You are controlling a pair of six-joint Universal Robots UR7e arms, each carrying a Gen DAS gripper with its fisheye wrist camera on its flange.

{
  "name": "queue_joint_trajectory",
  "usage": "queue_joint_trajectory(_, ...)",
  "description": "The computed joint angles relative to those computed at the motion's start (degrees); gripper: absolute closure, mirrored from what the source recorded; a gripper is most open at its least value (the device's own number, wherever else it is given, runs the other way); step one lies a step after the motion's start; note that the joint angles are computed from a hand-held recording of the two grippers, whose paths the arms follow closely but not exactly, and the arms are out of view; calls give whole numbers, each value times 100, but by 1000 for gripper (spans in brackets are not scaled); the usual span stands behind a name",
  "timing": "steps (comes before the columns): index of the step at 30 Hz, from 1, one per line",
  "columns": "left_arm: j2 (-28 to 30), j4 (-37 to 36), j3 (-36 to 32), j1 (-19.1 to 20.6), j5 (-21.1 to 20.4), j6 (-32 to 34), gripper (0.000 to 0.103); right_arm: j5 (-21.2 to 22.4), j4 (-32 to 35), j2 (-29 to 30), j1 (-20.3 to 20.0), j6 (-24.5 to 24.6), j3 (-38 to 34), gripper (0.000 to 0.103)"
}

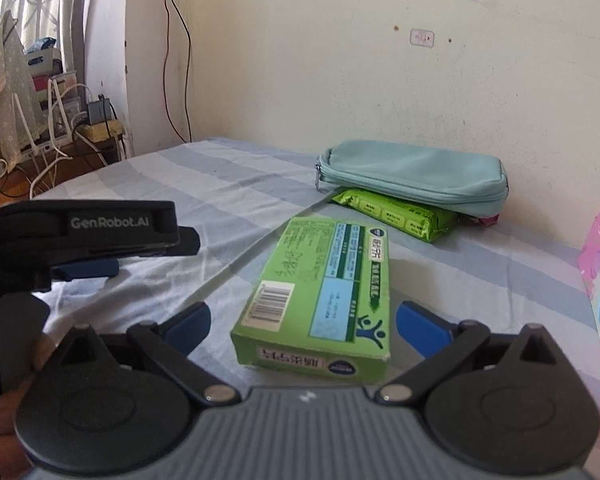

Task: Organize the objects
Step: 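Grasp the green medicine box with the right tool and lift it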

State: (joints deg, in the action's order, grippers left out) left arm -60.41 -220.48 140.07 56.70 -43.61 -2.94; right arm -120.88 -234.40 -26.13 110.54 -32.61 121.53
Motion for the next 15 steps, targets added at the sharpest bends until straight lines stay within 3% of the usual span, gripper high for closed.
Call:
queue_joint_trajectory(2, 5, -6, 0, 3, -3, 11, 15, 5, 260, -124, -67, 292, 34, 0)
queue_joint_trajectory(4, 18, -15, -2, -1, 3, 28, 15, 120, 458, -263, -173, 503, 112, 14)
queue_joint_trajectory(7, 28, -32, 8, -8, 7, 53, 15, 352, 569, -436, -309, 588, 304, 16)
queue_joint_trajectory(12, 30, -15, 16, -16, -35, 154, 15, 771, 427, -844, -513, 182, 980, 16)
queue_joint_trajectory(15, 16, 57, 26, -18, -150, 276, 15, 1183, 248, -1327, -770, -391, 1802, 16)
